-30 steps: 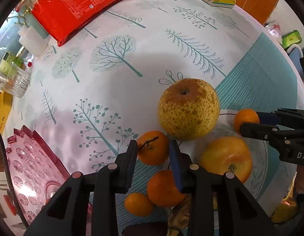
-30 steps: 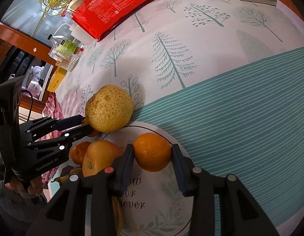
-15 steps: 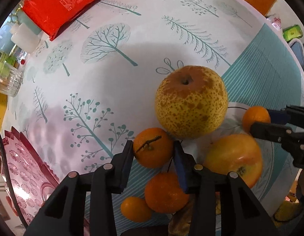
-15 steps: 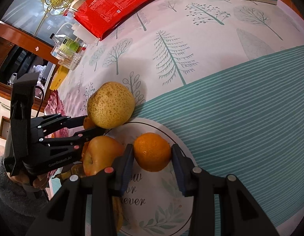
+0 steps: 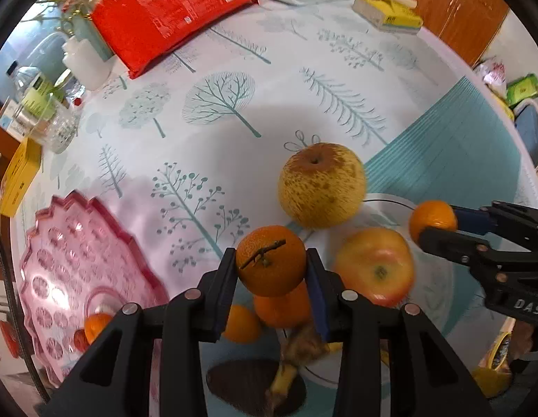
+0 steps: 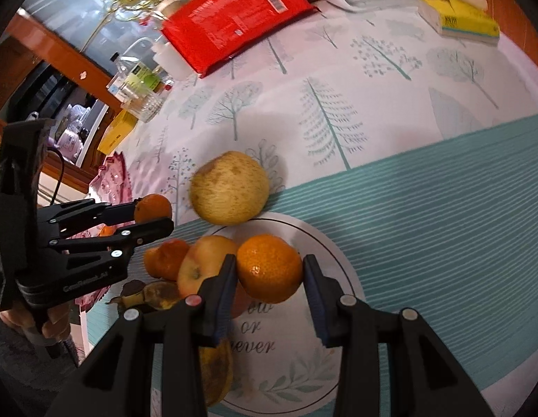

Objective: Organize fruits
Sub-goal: 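Carry both tangerines from the plate over the pink glass bowl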

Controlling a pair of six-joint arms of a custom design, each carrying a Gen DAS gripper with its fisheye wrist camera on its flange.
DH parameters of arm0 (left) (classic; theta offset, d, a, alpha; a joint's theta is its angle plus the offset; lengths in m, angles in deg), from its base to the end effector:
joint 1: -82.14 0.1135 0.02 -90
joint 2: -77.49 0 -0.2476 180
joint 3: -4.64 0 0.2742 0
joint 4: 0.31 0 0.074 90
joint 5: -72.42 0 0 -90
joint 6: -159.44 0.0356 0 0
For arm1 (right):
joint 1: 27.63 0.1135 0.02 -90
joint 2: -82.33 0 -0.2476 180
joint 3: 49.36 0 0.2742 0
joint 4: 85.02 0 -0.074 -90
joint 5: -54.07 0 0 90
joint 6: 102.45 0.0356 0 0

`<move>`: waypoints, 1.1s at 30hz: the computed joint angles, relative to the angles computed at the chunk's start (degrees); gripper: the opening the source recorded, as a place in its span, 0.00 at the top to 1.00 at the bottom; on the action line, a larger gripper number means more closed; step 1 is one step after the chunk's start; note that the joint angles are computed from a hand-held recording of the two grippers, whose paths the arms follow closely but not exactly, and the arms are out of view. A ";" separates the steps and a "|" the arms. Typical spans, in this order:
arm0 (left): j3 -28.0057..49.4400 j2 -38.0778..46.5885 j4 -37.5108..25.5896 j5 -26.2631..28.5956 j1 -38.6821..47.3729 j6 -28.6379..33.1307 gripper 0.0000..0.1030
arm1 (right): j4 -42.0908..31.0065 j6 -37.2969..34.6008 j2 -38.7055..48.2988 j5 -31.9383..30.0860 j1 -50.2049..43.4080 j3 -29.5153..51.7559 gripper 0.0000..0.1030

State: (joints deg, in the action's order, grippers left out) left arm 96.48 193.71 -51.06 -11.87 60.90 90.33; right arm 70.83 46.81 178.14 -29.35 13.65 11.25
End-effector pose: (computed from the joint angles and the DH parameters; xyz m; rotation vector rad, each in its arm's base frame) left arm 0.3783 -0.1508 0.1167 1.0523 2.6799 -0.1447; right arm 0.2468 0.2113 0.1077 0.4597 2.6360 0.4656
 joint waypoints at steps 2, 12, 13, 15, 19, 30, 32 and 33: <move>-2.40 -3.24 -0.18 0.98 0.78 0.28 0.64 | -2.07 0.29 -0.57 1.52 1.50 1.29 0.63; -14.25 -19.63 -2.21 5.40 6.70 2.24 0.64 | -14.56 3.25 0.46 9.69 10.30 12.31 0.63; -15.16 -21.33 -2.69 5.83 7.61 2.78 0.64 | -15.56 3.55 0.82 10.35 11.10 13.50 0.63; -16.19 -24.05 -3.73 6.57 9.75 4.05 0.64 | -17.72 3.93 1.98 11.64 12.61 16.50 0.63; -16.58 -28.19 -5.90 8.13 15.13 6.77 0.64 | -21.46 4.34 4.89 14.23 15.28 23.42 0.63; -8.54 -29.28 -8.51 13.07 32.81 15.35 0.64 | -29.68 -3.75 17.76 19.43 17.23 49.82 0.63; -6.96 -27.92 -7.42 13.09 34.94 15.25 0.64 | -31.35 -5.58 21.13 19.84 17.11 55.70 0.63; -6.39 -27.32 -6.60 12.82 35.84 15.08 0.64 | -32.41 -6.65 23.53 19.83 16.84 59.58 0.63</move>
State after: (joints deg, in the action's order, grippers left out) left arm 90.08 166.39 -57.66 0.95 96.74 105.41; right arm 38.42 40.16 201.67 -9.51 30.48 70.84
